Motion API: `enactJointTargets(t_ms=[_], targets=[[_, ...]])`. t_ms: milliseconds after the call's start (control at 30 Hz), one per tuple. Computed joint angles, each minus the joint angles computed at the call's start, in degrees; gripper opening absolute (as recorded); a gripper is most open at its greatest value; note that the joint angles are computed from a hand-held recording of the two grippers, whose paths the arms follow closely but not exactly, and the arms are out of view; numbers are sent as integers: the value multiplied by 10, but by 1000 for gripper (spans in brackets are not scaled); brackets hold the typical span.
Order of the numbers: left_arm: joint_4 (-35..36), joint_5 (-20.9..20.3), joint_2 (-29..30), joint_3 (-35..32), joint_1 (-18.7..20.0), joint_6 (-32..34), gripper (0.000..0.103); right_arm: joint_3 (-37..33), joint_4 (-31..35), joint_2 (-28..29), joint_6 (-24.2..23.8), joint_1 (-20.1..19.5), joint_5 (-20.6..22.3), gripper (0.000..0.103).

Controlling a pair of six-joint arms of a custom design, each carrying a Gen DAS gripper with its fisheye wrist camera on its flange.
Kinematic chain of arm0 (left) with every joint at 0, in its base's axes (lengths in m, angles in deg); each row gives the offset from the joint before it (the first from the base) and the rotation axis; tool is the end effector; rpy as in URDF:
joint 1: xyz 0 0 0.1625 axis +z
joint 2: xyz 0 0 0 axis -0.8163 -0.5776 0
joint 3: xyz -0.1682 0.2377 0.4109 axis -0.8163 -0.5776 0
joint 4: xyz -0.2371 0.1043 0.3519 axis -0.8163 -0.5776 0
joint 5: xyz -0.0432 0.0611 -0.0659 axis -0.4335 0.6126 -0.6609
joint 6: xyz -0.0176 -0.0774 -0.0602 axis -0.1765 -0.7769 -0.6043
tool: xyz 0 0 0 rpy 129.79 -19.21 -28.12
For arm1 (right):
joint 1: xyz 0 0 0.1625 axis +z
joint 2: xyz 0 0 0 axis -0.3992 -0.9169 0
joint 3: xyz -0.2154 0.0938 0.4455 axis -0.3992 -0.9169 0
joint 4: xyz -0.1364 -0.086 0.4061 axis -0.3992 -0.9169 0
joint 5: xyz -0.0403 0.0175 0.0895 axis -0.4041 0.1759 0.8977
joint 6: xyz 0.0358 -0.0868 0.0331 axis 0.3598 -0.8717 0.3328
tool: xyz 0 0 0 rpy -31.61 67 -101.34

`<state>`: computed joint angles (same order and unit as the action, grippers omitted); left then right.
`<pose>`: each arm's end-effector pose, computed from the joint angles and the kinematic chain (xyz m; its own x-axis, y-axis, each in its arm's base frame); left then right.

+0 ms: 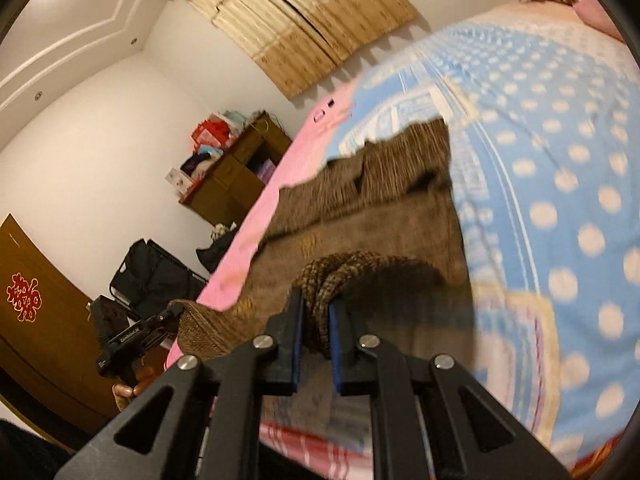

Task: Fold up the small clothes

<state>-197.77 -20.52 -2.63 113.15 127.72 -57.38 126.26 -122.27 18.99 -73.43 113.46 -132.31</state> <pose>-0.0400 -0.6800 0.2598 -0.9738 0.1050 -0.2019 0.2198 0.6641 -0.7146 0.1442 -0.6643 0.1124 -0.9647 -0.2539 0.0703 -0.2364 0.7162 -0.6566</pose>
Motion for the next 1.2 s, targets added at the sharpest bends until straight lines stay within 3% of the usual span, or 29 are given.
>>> enactJointTargets(t_ms=[133, 267, 567, 833, 933, 1033, 1100, 1167, 1200], targets=[[39, 8, 28, -79, 11, -28, 8, -53, 21, 11, 17, 5, 0, 14], [65, 28, 72, -172, 14, -10, 8, -126, 51, 32, 25, 15, -16, 14], [179, 65, 208, -420, 32, 13, 8, -361, 164, 127, 45, 19, -68, 14], [325, 129, 341, -645, 60, -22, 8, -598, 285, 252, 52, 5, -146, 14], [393, 106, 363, -701, 73, -80, 8, -673, 309, 298, 33, 3, -187, 16], [432, 59, 360, -723, 82, -113, 9, -717, 331, 325, 37, 3, -227, 24], [472, 36, 360, -746, 85, -118, 9, -702, 313, 319, 36, 3, -234, 35], [501, 19, 352, -755, 86, -131, 9, -693, 292, 316, 34, 4, -243, 58], [506, 14, 350, -760, 86, -134, 10, -678, 275, 309, 34, 3, -240, 59]])
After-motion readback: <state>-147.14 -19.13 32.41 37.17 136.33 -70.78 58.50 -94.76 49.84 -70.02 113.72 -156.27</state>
